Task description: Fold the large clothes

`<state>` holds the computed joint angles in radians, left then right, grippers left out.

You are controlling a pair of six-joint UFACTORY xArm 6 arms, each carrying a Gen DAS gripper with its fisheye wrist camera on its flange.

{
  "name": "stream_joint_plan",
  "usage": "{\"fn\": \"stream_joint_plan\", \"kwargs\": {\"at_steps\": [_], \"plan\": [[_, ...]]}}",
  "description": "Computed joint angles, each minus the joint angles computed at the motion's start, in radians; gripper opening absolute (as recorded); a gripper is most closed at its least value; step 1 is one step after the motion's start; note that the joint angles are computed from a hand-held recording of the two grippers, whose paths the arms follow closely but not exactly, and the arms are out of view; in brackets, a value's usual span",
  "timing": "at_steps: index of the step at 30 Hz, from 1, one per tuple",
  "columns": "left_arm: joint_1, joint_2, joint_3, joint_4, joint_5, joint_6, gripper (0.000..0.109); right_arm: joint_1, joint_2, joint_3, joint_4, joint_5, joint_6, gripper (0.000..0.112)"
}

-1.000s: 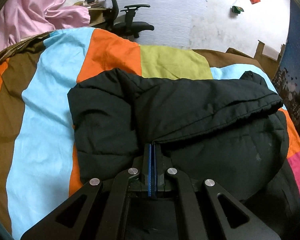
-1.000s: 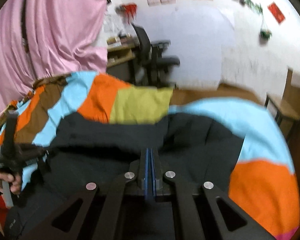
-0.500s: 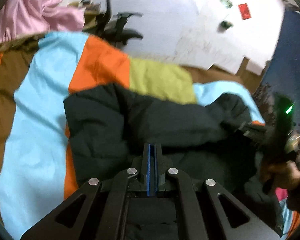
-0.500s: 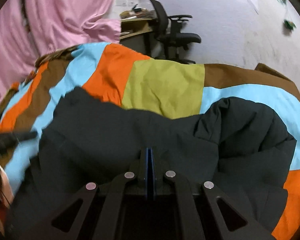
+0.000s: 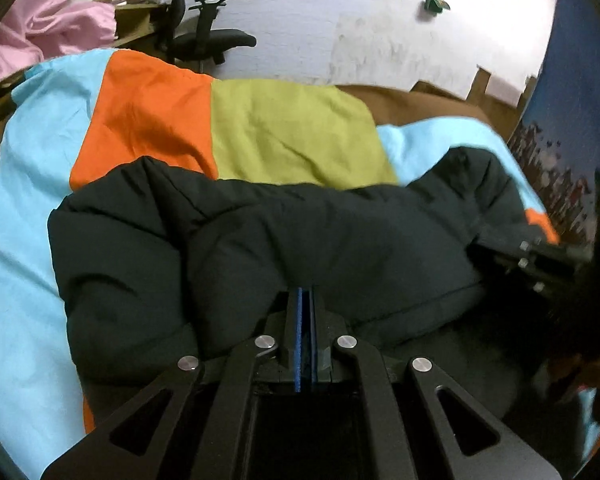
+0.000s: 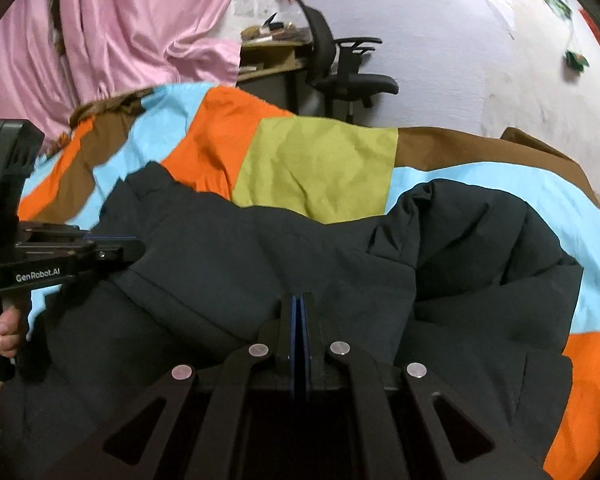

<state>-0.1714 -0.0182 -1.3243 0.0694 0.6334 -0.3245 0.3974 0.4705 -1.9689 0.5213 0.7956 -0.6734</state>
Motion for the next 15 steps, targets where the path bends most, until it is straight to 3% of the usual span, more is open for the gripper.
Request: {"fn": "stream_joint_plan", "kwargs": {"at_steps": [3,6,9,12,15], "plan": [[-0.018,0.048,-0.006,0.141,-0.013,-0.039,0.002,0.001,0.063,-0.068,-0.02,0.025,0.003,0.003],[-0.015,0.094,-0.015,0.225,-0.046,-0.078,0.001,0.012,0.108,-0.078,-0.028,-0.035,-0.012,0.003],[0.006,0.134,-0.029,0.183,-0.082,-0.07,0.001,0.017,0.173,-0.132,-0.019,-0.068,-0.009,0.003],[0.02,0.165,-0.048,0.147,-0.103,-0.05,0.001,0.003,0.281,-0.288,-0.008,-0.002,0.055,0.001],[0.024,0.15,-0.031,0.122,-0.123,-0.029,0.001,-0.004,0.283,-0.303,0.001,0.026,0.059,0.002]]}}
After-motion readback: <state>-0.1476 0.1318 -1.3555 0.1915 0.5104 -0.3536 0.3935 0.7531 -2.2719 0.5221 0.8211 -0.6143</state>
